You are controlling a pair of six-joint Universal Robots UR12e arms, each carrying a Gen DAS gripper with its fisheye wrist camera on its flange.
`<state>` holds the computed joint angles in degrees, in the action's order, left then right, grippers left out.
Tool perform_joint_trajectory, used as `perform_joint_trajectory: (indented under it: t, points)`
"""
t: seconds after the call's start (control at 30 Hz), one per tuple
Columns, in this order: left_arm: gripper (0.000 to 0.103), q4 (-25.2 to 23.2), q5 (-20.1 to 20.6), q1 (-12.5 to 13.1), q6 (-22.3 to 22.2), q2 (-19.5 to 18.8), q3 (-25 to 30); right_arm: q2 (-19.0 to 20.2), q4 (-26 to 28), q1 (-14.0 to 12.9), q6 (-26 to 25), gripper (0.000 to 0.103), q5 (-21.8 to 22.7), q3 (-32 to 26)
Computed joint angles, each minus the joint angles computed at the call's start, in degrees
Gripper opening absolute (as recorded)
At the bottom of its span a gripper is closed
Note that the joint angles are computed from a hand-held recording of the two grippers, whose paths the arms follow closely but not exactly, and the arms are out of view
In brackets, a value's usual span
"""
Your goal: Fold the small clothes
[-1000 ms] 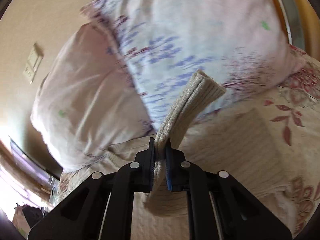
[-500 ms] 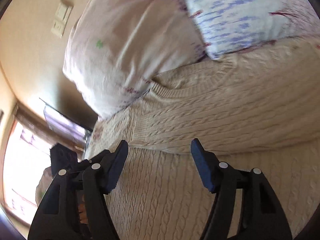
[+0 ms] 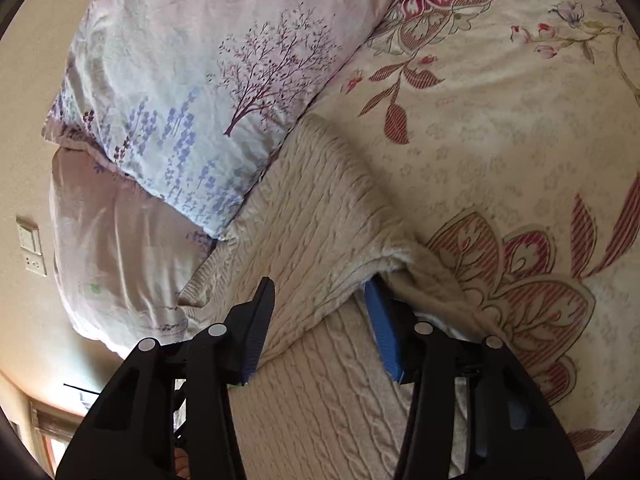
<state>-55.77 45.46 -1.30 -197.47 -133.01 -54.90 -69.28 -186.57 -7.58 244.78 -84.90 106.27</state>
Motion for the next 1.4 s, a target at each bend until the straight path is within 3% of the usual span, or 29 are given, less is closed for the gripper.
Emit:
perform_joint_trajectory:
  t: [0.1, 0.2, 0.3, 0.37, 0.47, 0.6, 0.67, 0.73, 0.83, 0.93, 1.03, 1.13, 1.2, 1.3, 1.4]
  points:
    - [0.012, 0.33, 0.98, -0.27, -0.57, -0.87, 1.36, 0.23, 0.6, 0.08, -0.01, 0.03, -1.4, -0.17]
    - [0.008, 1.24, 1.18, -0.43, -0.56, -1.61, 2.48, 0.35, -0.99, 0.24, -0.73, 0.011, -2.14, 0.39]
    - [0.007, 8.02, -0.17, -0.25, -0.43, -1.52, 2.1, 0.59, -6.97, 0.89, -2.34, 0.009, -4.01, 1.12]
    - [0.007, 12.92, -0.45, 0.0, -1.13, -1.26, 1.29, 0.43, -7.52, 1.2, -3.44, 0.008, -4.89, 1.19]
    - [0.007, 9.29, 3.41, -0.24, 3.28, -0.96, 1.48, 0.27, -3.13, 1.28, -3.47, 0.008, -4.85, 0.83]
    - [0.008, 3.74, 6.4, -0.4, 4.6, -1.43, 1.91, 0.31, 0.73, 1.31, -3.46, 0.008, -4.33, 0.45]
    - [0.009, 3.99, 7.09, -0.54, 5.9, -1.37, 1.83, -0.52, 3.23, 1.65, -4.75, 0.011, -4.86, 0.34]
    - [0.011, 2.36, 7.03, -0.51, 7.28, -1.37, 2.39, -1.32, 4.61, 1.96, -5.42, 0.022, -4.97, 0.55]
    - [0.019, 1.63, 2.25, 0.67, 7.66, -0.41, 0.84, -2.38, 5.35, 2.65, -8.06, 0.042, -5.76, 1.04]
    - [0.028, 4.18, -1.8, 2.55, 9.08, 2.33, -3.66, -2.89, 5.33, 3.26, -11.83, 0.044, -6.06, 1.01]
    - [0.032, 9.16, -2.17, 4.87, 7.92, 5.64, -9.01, -2.35, 4.75, 3.62, -16.62, 0.044, -5.13, -0.27]
    - [0.036, 15.22, -0.15, 7.47, 3.7, 8.28, -13.57, -1.31, 6.24, 3.53, -18.13, 0.044, -3.45, -2.06]
    - [0.039, 17.73, 1.9, 9.01, 0.7, 9.31, -15.35, -0.5, 9.99, 3.52, -18.29, 0.049, -3.23, -3.77]
    - [0.039, 18.01, 7.95, 10.5, -3.47, 10.15, -16.35, 0.11, 12.14, 3.98, -18.93, 0.055, -3.42, -4.58]
    - [0.039, 17.27, 9.46, 11.67, -7.71, 9.97, -16.48, -0.01, 10.62, 4.14, -19.81, 0.067, -1.74, -4.25]
